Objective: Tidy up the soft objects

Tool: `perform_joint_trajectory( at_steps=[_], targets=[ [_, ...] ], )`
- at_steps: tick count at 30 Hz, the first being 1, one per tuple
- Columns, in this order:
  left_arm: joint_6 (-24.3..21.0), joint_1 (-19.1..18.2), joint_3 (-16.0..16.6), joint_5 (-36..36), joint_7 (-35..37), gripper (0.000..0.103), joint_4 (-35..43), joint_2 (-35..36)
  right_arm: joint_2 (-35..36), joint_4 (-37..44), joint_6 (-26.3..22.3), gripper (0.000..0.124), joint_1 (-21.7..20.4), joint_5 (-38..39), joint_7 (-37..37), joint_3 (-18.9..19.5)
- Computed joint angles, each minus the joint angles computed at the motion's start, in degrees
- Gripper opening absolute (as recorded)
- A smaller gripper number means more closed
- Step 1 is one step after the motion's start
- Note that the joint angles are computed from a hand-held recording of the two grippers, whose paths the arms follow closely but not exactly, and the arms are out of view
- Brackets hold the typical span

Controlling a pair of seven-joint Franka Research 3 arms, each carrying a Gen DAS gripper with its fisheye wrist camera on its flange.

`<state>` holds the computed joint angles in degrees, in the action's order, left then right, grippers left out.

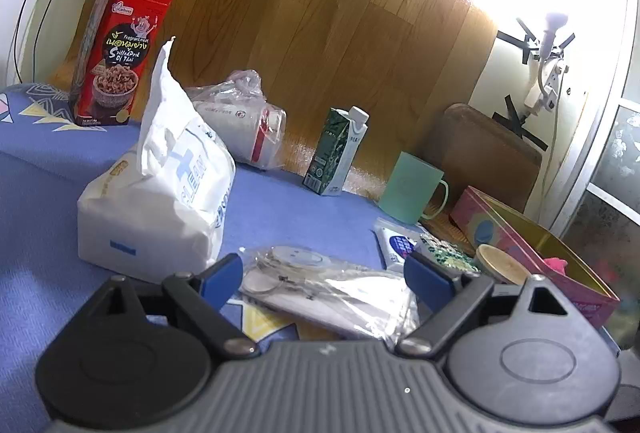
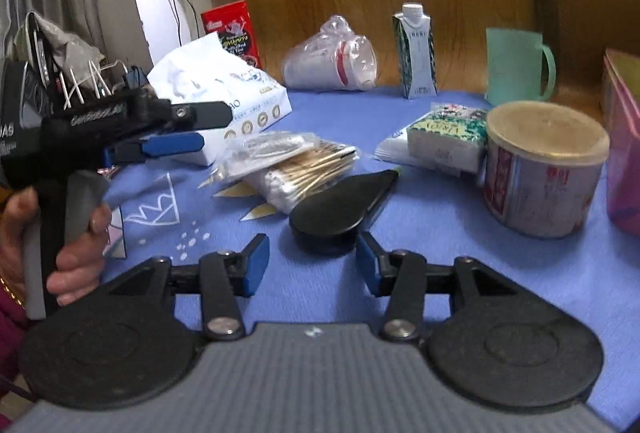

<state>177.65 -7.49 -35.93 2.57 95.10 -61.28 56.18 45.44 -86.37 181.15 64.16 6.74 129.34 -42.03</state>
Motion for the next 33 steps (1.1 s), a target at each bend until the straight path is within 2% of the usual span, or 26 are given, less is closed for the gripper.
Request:
perform_joint_trajectory(
  at_steps=[3,7,21,24,28,30,33],
  targets=[
    [-0.5,-0.5,0.6,-0.1,-0.4,0.091,0.8,0.2,0.3,0.0,-0.5,0.054,0.3,-1.1,-0.7,-0.4],
    [-0.7,-0.5,0.6,-0.3,-0.1,0.091,1.1,0.3,-0.4,-0.6,0.8,0.055,-1.2,-0.5,-1.7,1.5],
    [-0.6,-0.2,0.1,-0.7,0.3,0.091,0.6,0.2,0.2,-0.1,0.0,0.058,-0.2,0.8,-2.9,0.6],
    [1.1,0.2,0.3,-1.1,-0.8,0.091,-0.5,-0.2,0.5,0.2,-0.5,0.058,0.0,0.3,-2.5,0.1],
    [2.8,1.5,-0.7,-0.8,-3.6,0.091,-1.7,-0.2,0.3,0.2,0.1,0.059,0.0,-1.1,-2.7,-0.3],
    [2.9,2.3,-1.9,-0.4,-4.8,0.091,-1.5,0.3,0.9,0.7,1.2,0.062,0.8,-1.5,-3.7,-2.0],
    [3.1,4.0,-4.7,0.5,-5.0,0.091,-1.5,1.3,2.8,4.6,0.3,0.075,0.1,-1.9,-6.6,-3.3]
  ],
)
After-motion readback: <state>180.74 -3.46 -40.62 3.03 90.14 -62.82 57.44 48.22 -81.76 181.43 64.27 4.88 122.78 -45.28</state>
